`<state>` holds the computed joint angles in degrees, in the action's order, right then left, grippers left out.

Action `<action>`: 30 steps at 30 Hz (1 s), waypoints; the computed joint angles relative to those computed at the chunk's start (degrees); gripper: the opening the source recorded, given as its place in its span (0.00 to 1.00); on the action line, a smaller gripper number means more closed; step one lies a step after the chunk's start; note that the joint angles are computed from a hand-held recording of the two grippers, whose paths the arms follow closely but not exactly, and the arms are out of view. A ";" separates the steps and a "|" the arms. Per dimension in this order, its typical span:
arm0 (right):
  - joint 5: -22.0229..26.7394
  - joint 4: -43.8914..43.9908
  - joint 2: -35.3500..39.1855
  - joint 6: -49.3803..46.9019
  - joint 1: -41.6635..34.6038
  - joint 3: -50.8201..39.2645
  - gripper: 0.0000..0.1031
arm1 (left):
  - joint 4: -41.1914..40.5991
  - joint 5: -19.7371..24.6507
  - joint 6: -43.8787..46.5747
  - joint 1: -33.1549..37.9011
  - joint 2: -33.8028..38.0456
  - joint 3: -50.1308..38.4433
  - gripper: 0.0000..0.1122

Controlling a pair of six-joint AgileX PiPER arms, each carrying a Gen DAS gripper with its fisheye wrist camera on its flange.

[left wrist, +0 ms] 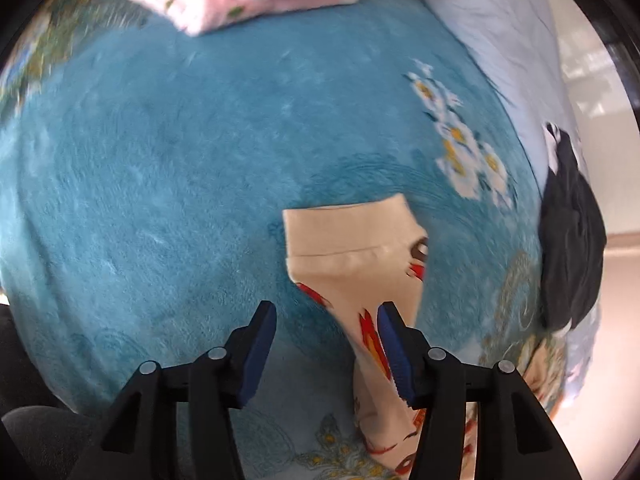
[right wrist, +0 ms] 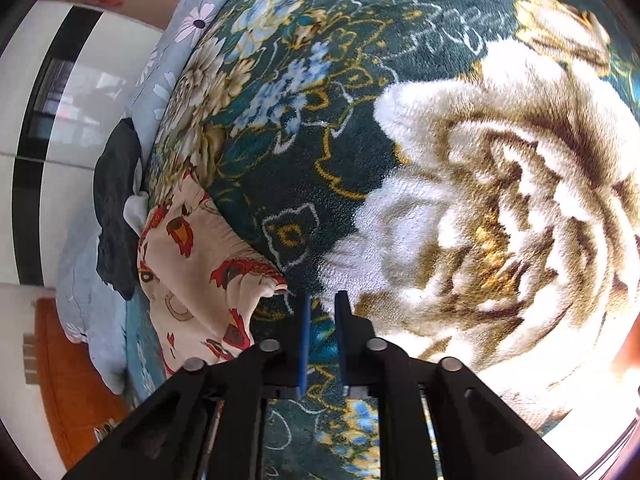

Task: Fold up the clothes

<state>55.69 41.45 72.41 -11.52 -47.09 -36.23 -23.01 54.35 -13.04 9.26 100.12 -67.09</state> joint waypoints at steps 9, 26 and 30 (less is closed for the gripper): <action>-0.92 16.99 5.59 -5.31 -1.73 3.81 0.50 | -13.94 -3.58 7.46 2.45 3.72 4.16 0.49; -4.09 0.42 8.65 19.92 19.56 -13.53 0.07 | -4.63 -2.25 7.57 -1.44 1.82 -1.83 0.03; -1.36 4.22 10.64 19.05 21.46 -26.97 0.03 | -11.49 2.47 9.63 -0.30 1.05 -12.18 0.02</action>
<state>54.32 45.66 83.05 7.53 -25.63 -63.20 -34.50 56.83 -3.41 8.96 101.17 -79.28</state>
